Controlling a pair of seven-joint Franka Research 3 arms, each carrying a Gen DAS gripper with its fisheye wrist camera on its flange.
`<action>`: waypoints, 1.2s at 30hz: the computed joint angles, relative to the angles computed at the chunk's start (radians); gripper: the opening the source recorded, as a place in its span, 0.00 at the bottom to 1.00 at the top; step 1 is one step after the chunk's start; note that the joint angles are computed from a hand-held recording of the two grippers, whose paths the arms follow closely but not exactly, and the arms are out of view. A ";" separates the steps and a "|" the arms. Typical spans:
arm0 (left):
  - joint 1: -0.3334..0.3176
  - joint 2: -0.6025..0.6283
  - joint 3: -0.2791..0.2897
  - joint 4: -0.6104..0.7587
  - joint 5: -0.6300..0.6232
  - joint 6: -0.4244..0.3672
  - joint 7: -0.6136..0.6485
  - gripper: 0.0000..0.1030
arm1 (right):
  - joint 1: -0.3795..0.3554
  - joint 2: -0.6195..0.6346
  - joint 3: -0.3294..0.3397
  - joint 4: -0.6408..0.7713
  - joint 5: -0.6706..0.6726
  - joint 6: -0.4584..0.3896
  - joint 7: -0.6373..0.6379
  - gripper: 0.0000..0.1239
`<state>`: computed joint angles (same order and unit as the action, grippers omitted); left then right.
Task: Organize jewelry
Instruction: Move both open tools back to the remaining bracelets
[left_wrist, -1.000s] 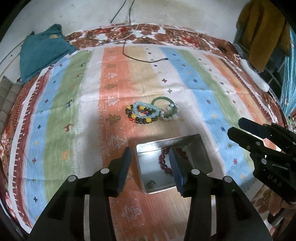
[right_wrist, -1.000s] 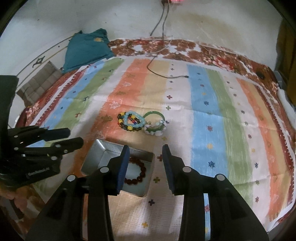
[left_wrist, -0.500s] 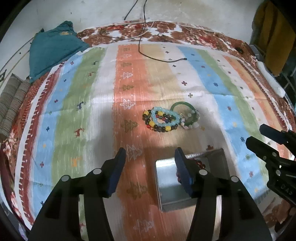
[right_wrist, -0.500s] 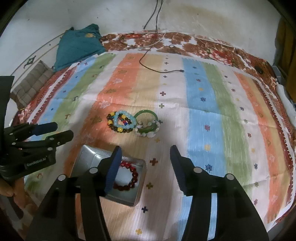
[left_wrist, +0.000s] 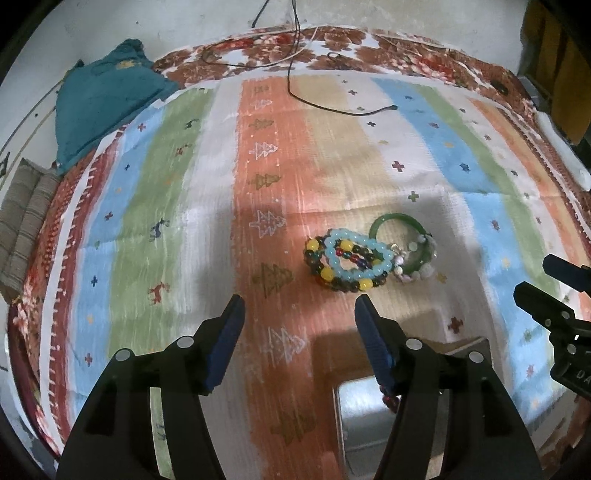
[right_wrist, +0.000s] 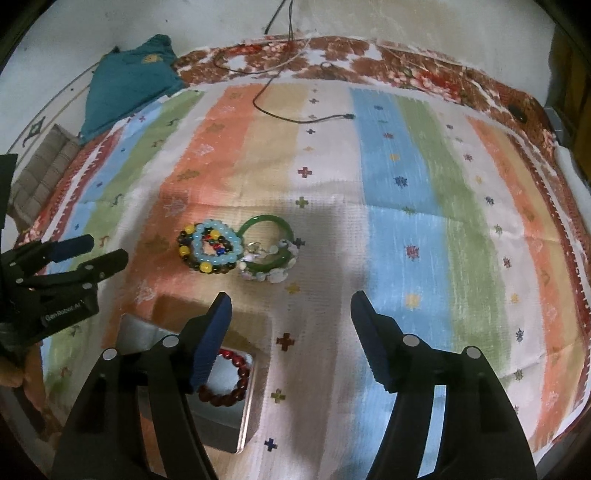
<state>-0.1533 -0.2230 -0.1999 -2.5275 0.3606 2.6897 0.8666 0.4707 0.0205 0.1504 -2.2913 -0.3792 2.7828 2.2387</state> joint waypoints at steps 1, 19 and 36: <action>0.002 0.008 0.000 0.006 0.005 0.001 0.002 0.60 | -0.001 0.010 -0.001 0.008 -0.002 -0.006 -0.002 0.54; 0.008 0.155 0.008 0.114 0.053 -0.006 0.034 0.62 | 0.036 0.131 -0.057 0.113 0.032 -0.061 -0.050 0.54; 0.006 0.269 0.023 0.205 0.044 -0.015 0.106 0.62 | 0.056 0.225 -0.089 0.202 0.091 -0.108 -0.106 0.54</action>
<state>-0.1474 0.0460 -0.1770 -2.3222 0.4047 2.6744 0.9731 0.5269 0.2453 0.0612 -2.0891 -0.2885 2.6747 2.1323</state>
